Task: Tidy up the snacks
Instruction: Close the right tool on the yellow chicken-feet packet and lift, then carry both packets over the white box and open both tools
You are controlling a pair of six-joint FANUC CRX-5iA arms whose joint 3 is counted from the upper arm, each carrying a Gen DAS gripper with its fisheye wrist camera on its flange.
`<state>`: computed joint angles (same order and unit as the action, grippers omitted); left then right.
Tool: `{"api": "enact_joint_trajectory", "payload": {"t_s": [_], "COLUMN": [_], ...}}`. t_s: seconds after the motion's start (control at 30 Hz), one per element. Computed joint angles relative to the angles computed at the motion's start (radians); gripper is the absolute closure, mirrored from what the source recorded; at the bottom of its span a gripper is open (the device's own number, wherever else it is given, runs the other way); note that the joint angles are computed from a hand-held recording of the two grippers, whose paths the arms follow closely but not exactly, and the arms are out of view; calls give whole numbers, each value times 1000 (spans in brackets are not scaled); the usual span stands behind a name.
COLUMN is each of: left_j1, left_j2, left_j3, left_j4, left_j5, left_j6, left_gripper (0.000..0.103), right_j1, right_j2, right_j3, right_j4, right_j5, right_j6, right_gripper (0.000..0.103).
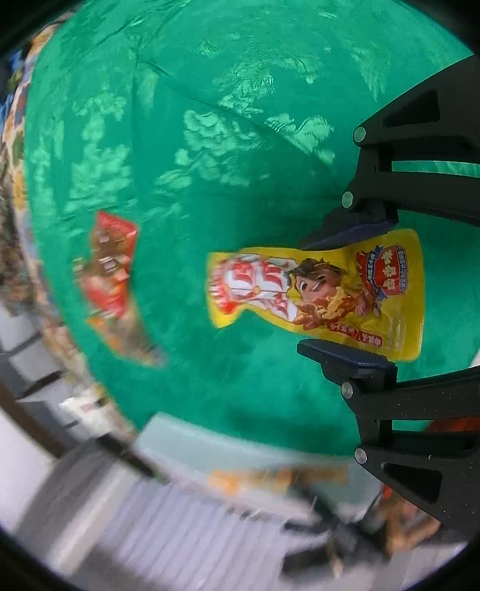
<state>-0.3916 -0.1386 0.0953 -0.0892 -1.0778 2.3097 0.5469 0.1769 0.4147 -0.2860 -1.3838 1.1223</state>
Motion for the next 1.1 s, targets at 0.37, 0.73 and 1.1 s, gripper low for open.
{"api": "enact_joint_trajectory", "payload": {"t_s": [0.37,0.73,1.1], "left_j1": [-28,16,226], "left_j2": [-3,-105,-295], "left_j3": [4,-1,30], "left_j4": [4,60,-65], "left_j5": [3,43,-189], "left_j6": [12,18,-14], "left_gripper": [59,59,58], "right_j1": [129,-44,82], "right_j2": [143,31,233], "right_j3": [69,30,522], "right_j4": [266,-73,-289], "right_j5": [-93,37,41], "right_j6": [69,-49,-22], "right_gripper": [49,71,70]}}
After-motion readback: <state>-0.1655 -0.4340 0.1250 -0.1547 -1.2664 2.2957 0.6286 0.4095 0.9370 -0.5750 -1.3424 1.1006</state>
